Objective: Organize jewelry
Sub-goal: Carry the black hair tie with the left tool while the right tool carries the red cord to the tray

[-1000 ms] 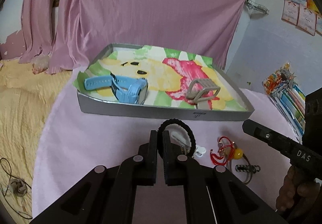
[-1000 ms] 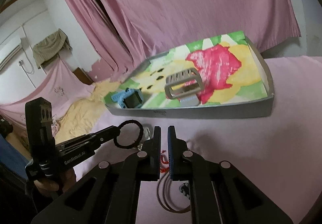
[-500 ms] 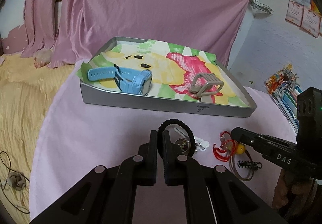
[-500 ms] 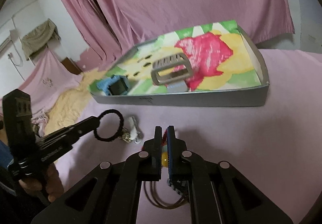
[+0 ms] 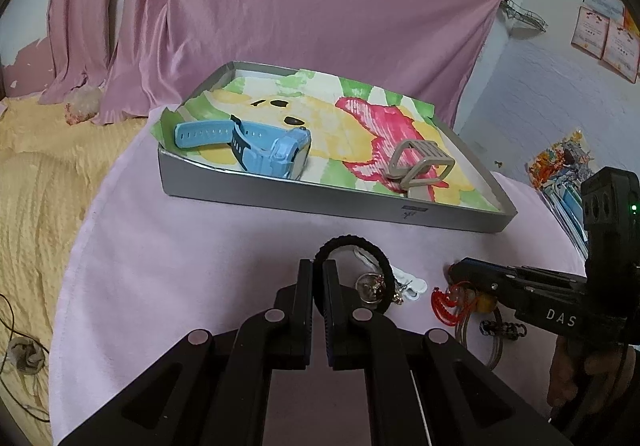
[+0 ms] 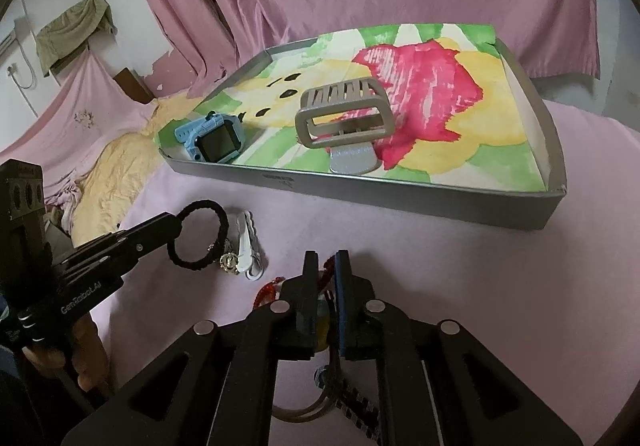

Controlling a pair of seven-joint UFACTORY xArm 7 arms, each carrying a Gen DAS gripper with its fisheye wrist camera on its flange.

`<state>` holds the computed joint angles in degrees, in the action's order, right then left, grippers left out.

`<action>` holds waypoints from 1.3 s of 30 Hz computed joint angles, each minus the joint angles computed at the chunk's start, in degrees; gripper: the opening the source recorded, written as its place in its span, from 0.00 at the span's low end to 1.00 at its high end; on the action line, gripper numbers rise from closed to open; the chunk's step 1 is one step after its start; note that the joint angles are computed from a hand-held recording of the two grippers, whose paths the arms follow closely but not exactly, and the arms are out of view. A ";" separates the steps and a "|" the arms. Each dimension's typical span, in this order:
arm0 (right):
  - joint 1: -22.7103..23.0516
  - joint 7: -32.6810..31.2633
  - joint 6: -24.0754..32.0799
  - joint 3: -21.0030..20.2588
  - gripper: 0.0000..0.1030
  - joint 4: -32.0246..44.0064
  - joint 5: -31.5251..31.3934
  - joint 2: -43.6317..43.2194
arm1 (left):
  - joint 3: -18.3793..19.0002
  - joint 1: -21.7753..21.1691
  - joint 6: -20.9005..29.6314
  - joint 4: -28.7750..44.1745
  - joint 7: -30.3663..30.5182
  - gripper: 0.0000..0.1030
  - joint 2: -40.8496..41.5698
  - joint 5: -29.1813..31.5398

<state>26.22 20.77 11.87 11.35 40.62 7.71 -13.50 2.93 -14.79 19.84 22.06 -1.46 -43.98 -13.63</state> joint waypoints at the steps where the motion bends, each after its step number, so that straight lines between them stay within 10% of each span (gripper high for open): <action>1: 0.47 -0.41 -0.05 -0.39 0.10 -0.24 0.75 -0.09 | 0.04 -0.07 0.01 -0.04 0.01 0.05 -0.03 -0.02; 22: 13.55 -10.78 -14.04 -10.49 0.04 -5.00 13.49 -2.74 | 0.96 -2.18 -7.02 2.80 1.00 0.05 -0.02 0.26; 39: 13.35 -1.72 -27.05 -14.28 0.04 -6.55 5.88 -0.81 | 0.90 -3.66 -12.01 9.38 -0.84 0.05 11.61 0.05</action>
<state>39.57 19.05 -15.18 -2.93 34.08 13.60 -14.31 3.83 -18.45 7.83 31.44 -2.30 -32.37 -13.58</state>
